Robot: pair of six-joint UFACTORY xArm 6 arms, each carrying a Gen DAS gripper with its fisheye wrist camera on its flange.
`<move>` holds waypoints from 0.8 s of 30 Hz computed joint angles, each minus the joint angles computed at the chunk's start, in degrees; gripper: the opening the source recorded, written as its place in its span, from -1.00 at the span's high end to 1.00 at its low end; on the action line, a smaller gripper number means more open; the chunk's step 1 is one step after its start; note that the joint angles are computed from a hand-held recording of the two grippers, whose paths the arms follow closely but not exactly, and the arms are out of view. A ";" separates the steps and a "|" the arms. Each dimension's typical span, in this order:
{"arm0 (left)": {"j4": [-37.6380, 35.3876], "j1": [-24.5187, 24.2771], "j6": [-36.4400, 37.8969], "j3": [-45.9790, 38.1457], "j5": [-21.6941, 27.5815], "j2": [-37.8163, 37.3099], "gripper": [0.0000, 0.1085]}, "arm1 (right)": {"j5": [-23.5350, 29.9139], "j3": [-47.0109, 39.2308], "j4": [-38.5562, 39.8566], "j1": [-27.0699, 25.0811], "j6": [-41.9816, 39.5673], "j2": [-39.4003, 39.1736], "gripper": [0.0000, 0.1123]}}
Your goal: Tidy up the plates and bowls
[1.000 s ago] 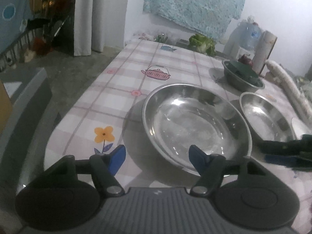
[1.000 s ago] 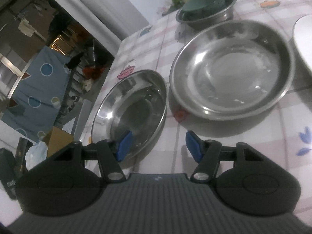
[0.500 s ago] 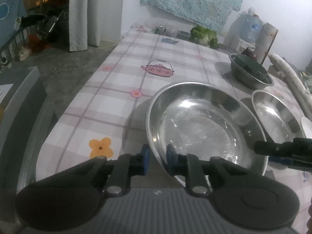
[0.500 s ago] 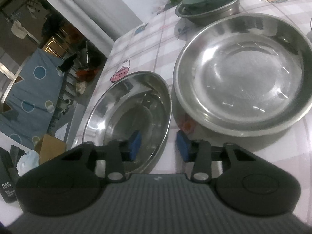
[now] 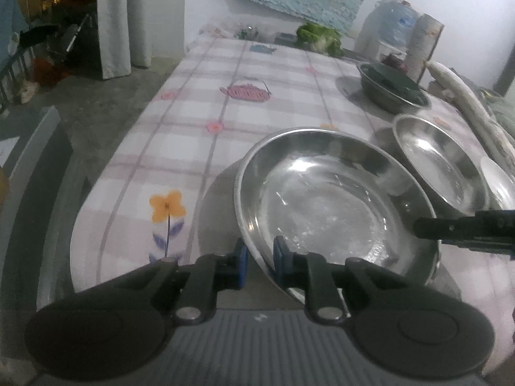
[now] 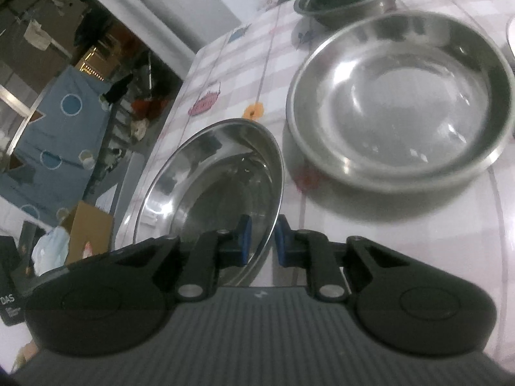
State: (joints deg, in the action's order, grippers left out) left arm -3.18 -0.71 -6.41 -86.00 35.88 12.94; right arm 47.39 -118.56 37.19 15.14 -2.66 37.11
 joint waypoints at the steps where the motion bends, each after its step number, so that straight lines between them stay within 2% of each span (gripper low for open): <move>1: -1.22 0.05 0.59 1.53 0.09 -1.31 0.67 | 0.14 1.89 0.85 -0.16 -0.84 -1.30 0.74; 6: -3.66 -0.09 1.63 7.90 -0.54 -6.44 0.67 | -0.83 12.08 4.73 -0.48 -4.92 -8.00 0.73; 11: -3.59 -0.20 1.36 9.12 -0.93 -7.55 0.62 | -2.54 16.74 7.04 -0.54 -8.04 -10.96 0.70; 15: -1.49 -0.26 0.40 7.75 -1.09 -6.54 0.55 | -5.01 16.70 6.53 -0.25 -7.87 -10.68 0.70; 24: 4.03 -0.80 -3.36 2.29 0.69 -1.75 0.53 | -7.56 12.00 1.83 0.46 -5.94 -6.49 0.70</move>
State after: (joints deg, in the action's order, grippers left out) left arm 0.85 -1.51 -9.77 -83.71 36.57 11.20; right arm 39.84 -106.57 39.02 15.60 -8.61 30.62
